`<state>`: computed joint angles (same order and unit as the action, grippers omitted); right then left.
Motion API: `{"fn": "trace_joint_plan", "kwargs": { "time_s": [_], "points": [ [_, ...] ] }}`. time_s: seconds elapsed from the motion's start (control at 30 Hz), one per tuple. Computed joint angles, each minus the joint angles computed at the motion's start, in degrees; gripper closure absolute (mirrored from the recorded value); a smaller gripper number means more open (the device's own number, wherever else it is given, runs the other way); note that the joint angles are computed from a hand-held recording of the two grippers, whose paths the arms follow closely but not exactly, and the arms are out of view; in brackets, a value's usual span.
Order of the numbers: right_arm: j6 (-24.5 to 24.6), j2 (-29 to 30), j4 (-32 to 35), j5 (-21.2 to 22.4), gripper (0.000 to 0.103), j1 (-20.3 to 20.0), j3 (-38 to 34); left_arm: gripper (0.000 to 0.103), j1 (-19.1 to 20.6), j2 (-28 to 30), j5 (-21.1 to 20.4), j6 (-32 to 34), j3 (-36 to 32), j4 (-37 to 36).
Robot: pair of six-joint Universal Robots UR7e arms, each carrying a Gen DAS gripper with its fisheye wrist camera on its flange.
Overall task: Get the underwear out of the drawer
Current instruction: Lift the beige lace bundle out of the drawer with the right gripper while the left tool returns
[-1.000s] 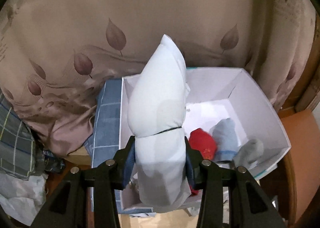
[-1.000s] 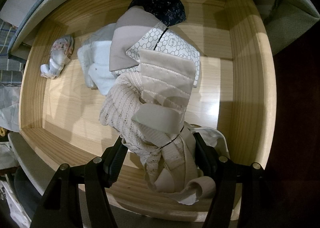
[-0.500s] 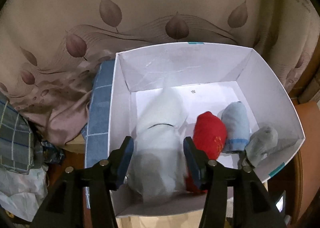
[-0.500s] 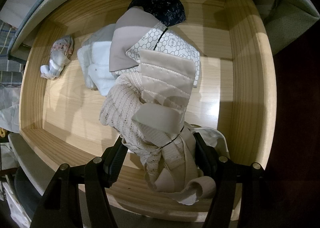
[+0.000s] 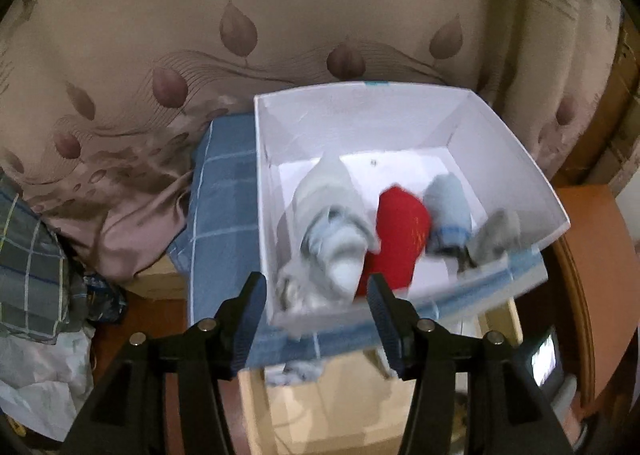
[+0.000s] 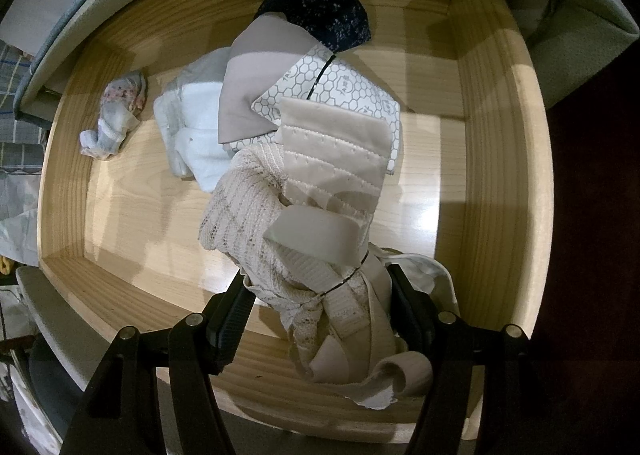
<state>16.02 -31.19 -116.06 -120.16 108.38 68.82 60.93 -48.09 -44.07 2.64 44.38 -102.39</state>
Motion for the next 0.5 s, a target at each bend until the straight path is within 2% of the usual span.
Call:
{"fn": "trace_joint_plan", "kwargs": {
  "time_s": [0.23,0.5],
  "points": [
    [0.4,1.4,2.1,-0.4,0.038,0.1,-2.0,0.049,-0.3,-10.3,0.8,-1.3,16.5,-5.2],
    [-0.1,4.8,9.2,-3.5,0.037,0.9,-7.6,0.049,2.3,-17.3,0.2,-11.5,31.1,-8.5]
  ]
}}
